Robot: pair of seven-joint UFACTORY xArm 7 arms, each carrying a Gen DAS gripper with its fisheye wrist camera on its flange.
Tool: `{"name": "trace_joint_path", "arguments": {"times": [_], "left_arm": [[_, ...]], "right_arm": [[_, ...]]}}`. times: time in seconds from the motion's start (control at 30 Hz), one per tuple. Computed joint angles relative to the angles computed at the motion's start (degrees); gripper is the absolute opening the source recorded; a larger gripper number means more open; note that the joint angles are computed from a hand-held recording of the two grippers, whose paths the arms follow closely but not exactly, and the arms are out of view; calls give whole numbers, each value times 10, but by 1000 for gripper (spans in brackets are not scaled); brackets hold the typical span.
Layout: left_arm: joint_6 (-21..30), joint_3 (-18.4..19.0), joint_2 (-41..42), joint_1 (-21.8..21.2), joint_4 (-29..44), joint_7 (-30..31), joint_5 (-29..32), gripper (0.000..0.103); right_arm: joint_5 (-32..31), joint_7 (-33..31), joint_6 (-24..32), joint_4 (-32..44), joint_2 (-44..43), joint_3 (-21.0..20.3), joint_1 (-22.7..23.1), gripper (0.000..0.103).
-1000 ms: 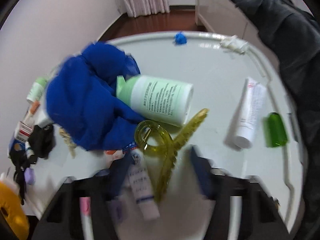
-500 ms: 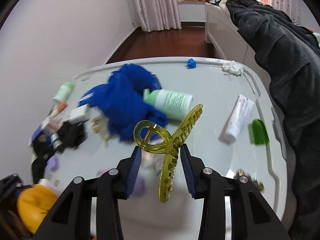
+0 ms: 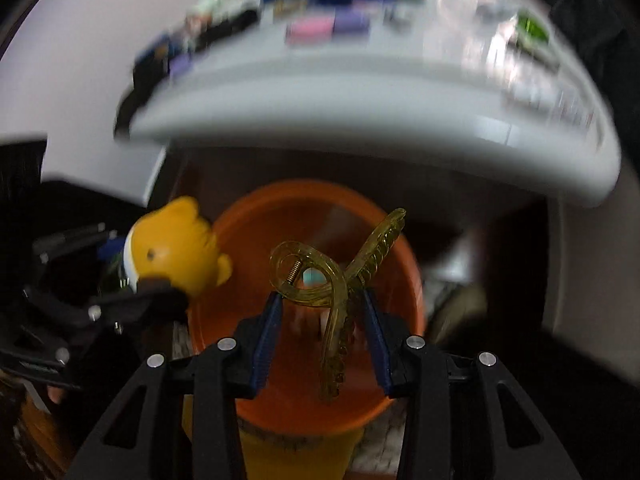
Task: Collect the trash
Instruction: 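Drop the air-freshener bottle and hair claw into the orange bucket with both tools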
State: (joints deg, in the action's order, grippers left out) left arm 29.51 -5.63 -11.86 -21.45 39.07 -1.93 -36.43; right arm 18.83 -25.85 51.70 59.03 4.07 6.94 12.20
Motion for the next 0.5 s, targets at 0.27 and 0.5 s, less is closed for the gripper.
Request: {"name": "trace_joint_path", "arguments": {"times": [0.27,0.5], "left_arm": [[5,0,-24,11,-16,-26,0,72],[-84,3,-23,52,24,-44,130,72]], "right_arm": [[27,39,9,-13,-19,-10,-12,75],[40,11,-105,47,-15,-15,-21,83]]}}
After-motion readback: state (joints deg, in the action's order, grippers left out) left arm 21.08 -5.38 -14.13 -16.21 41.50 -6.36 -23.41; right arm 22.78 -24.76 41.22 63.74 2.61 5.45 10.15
